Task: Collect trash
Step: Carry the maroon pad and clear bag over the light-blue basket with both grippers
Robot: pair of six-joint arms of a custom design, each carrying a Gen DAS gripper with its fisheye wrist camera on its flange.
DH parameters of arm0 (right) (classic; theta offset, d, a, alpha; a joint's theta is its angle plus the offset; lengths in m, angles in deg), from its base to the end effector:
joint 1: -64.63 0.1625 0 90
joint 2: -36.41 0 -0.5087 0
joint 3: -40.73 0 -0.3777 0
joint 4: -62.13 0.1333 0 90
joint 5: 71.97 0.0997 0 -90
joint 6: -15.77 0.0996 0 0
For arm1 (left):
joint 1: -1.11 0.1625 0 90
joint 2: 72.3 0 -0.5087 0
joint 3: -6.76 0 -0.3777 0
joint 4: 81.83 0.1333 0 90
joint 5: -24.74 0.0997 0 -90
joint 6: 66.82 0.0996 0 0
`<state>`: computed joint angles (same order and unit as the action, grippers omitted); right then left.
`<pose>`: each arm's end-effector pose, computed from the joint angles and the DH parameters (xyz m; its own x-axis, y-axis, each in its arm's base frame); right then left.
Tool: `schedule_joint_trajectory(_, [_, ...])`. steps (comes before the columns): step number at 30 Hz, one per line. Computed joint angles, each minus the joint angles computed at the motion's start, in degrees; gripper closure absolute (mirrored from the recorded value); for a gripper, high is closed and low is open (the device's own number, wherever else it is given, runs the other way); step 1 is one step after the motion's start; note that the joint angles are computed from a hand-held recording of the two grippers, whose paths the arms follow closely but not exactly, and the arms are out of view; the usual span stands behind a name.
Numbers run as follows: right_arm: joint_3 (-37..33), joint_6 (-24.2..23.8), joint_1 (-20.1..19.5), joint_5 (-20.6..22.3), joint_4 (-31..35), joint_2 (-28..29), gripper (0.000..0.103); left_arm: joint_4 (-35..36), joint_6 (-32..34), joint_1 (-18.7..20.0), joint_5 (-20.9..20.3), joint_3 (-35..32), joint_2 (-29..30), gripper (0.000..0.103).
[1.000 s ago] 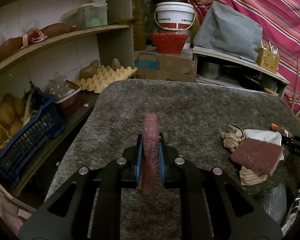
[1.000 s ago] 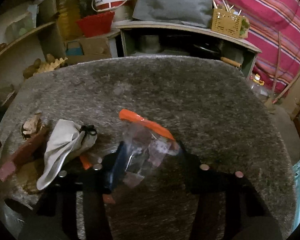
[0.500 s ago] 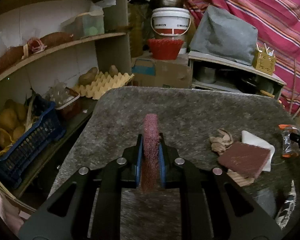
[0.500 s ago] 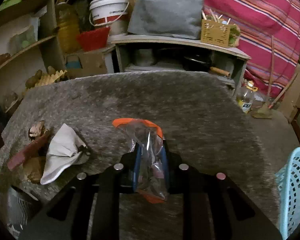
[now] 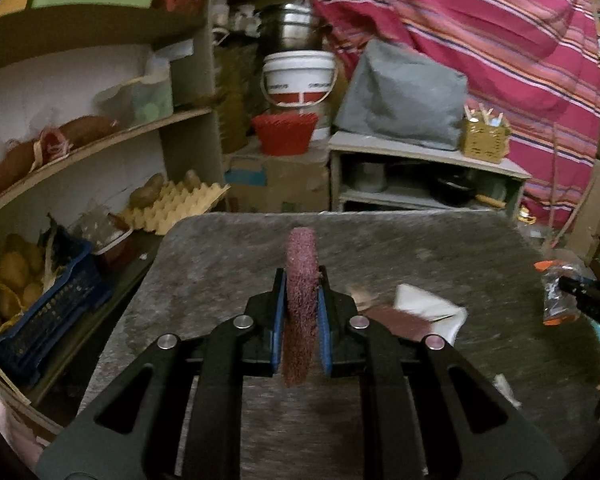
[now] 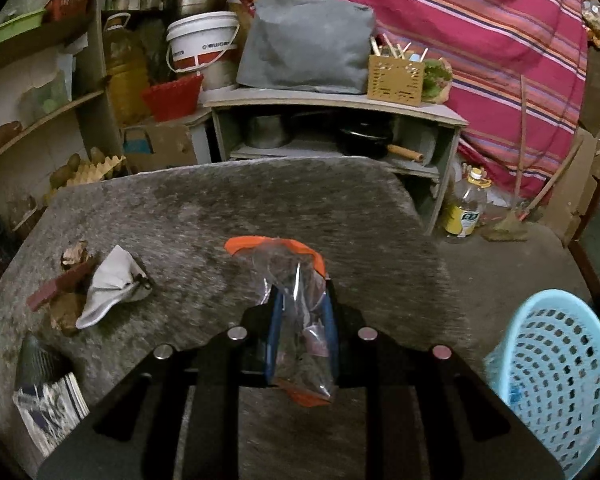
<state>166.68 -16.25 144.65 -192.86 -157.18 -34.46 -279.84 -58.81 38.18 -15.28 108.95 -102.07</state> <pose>-0.0044 -0.4991 0.4061 -0.6690 0.3967 0.6286 -0.3628 0.5638 -0.7420 -0.4115 -0.5735 0.0610 -0.6456 0.3104 -0.6978 0.7461 0.4513 -0.4895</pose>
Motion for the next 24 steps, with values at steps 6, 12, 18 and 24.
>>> schedule_joint_trajectory(6, [3.54, 0.3, -3.19, 3.07, 0.91, -5.8, 0.083, 0.97, -0.47, -3.41, -0.61, -1.24, 1.65, 0.09])
schedule_joint_trajectory(12, [7.2, -0.21, -7.4, 5.87, 0.38, -12.01, 0.083, 2.96, -1.82, -7.07, -2.21, -2.99, 4.58, 0.09])
schedule_joint_trajectory(18, [10.89, -0.28, -14.65, 10.31, 1.51, -19.27, 0.083, 5.41, -4.94, -10.09, -4.65, -4.97, 7.69, 0.09])
schedule_joint_trajectory(24, [13.61, -0.58, -24.43, 16.04, 3.2, -26.04, 0.083, 8.18, -7.43, -12.86, -6.89, -7.18, 11.26, 0.09])
